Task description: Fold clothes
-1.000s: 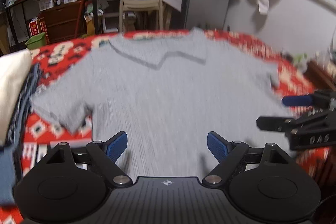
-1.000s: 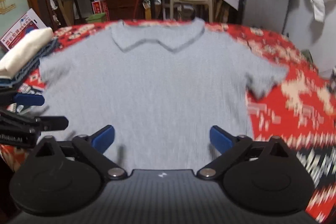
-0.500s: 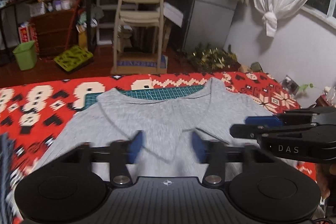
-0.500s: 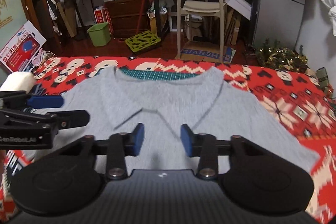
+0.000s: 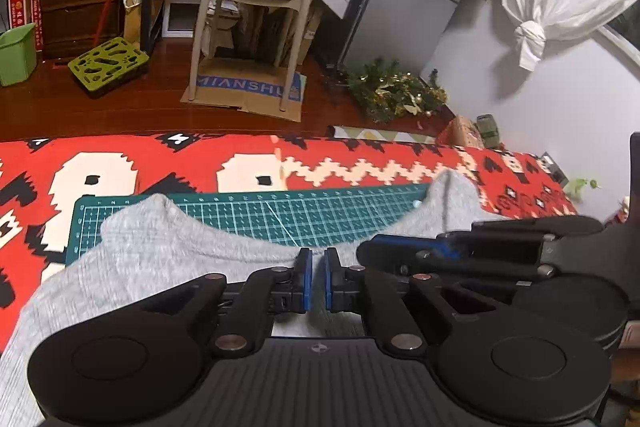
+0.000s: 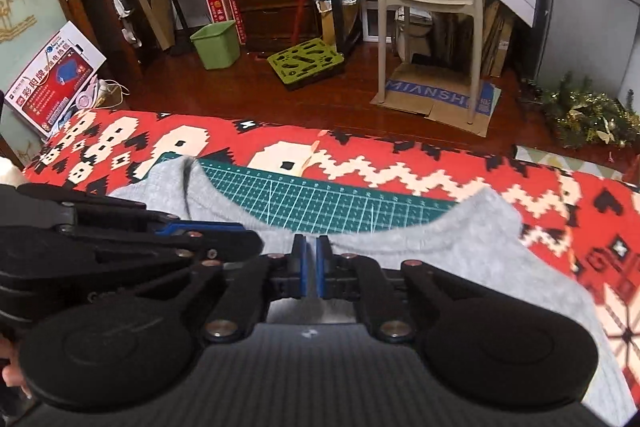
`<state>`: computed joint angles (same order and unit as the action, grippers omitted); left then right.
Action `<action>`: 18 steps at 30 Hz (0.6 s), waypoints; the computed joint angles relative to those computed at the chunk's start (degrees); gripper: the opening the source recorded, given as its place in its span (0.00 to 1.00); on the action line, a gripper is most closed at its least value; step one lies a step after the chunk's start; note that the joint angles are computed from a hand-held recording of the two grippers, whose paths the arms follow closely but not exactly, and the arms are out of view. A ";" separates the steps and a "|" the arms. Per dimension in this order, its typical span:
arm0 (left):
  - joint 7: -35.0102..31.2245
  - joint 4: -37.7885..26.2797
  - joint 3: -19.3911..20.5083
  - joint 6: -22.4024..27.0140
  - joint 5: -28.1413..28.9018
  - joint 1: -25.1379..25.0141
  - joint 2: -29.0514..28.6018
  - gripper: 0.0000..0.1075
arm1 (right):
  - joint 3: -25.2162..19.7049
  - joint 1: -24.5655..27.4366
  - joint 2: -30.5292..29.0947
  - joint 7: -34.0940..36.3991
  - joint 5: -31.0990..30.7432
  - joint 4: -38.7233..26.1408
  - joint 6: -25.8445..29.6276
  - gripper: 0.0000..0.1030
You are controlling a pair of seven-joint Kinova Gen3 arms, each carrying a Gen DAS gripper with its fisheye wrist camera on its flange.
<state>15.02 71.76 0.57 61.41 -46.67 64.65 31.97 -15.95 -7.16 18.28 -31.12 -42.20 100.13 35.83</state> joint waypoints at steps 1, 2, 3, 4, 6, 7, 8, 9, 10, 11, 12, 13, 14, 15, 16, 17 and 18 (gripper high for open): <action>0.52 0.44 -0.21 -0.45 -0.31 0.04 -0.06 0.04 | -0.07 -0.31 0.75 -0.05 -0.05 -0.32 -0.39 0.05; 0.88 1.03 -0.35 -1.12 -0.69 -0.03 -0.23 0.04 | -0.22 -0.55 1.50 -0.14 -0.05 -0.65 -0.79 0.05; 1.20 1.61 -0.43 -1.69 -1.04 -0.08 -0.43 0.03 | -0.43 -0.64 2.00 -0.27 -0.05 -0.90 -1.07 0.04; 1.52 2.14 -0.45 -2.20 -1.23 -0.24 -0.68 0.03 | -0.65 -0.64 2.32 -0.44 -0.04 -1.10 -1.26 0.04; 3.01 3.06 -0.49 -3.14 -1.31 -0.47 -1.47 0.03 | -0.79 -0.76 2.83 -1.22 0.48 -1.73 -1.06 0.04; 4.19 3.60 -0.61 -3.55 -1.62 -0.39 -2.00 0.03 | -0.75 -0.74 2.99 -1.89 0.76 -2.13 -0.52 0.04; 5.33 4.12 -0.76 -3.71 -2.33 -0.10 -2.54 0.03 | -0.90 -0.23 3.04 -2.31 0.41 -2.53 0.25 0.05; 5.82 4.14 -0.99 -2.98 -3.12 0.58 -3.06 0.04 | -1.17 0.56 3.05 -2.37 -0.45 -2.87 0.96 0.06; 5.37 3.51 -0.39 -1.32 -3.86 0.91 -3.31 0.06 | -1.50 1.58 2.73 -2.06 -1.77 -2.96 1.46 0.08; 4.04 2.26 0.22 0.88 -4.05 1.24 -3.31 0.07 | -1.85 2.83 2.06 -1.23 -3.46 -2.79 1.84 0.11; 2.69 0.98 0.75 3.03 -4.25 1.62 -3.28 0.07 | -1.91 3.96 1.18 -0.24 -4.93 -2.60 2.45 0.11; 1.78 -0.08 1.20 4.85 -4.45 2.18 -3.29 0.07 | -1.50 4.65 0.15 0.49 -5.70 -2.47 3.24 0.11; 1.13 -0.84 1.70 6.32 -4.65 2.95 -3.46 0.07 | -0.84 5.01 -0.90 1.04 -6.05 -2.37 4.07 0.13; 0.49 -1.56 2.22 7.72 -4.84 3.81 -3.66 0.10 | -0.09 5.35 -1.98 1.67 -6.27 -2.25 5.13 0.20; -0.03 -2.37 2.70 9.19 -5.00 4.76 -3.64 0.16 | 0.82 5.68 -3.26 2.29 -6.18 -2.09 6.53 0.22; -0.51 -3.28 3.13 10.69 -5.12 5.78 -3.50 0.20 | 1.72 6.12 -4.64 3.33 -6.36 -1.65 7.93 0.25; -0.85 -4.36 3.52 12.38 -5.28 7.09 -3.22 0.28 | 2.61 6.72 -6.22 4.71 -6.74 -0.81 9.38 0.27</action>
<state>14.17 67.40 4.09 73.79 -51.95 71.73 28.75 -13.35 -0.45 12.06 -26.41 -48.94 99.32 45.21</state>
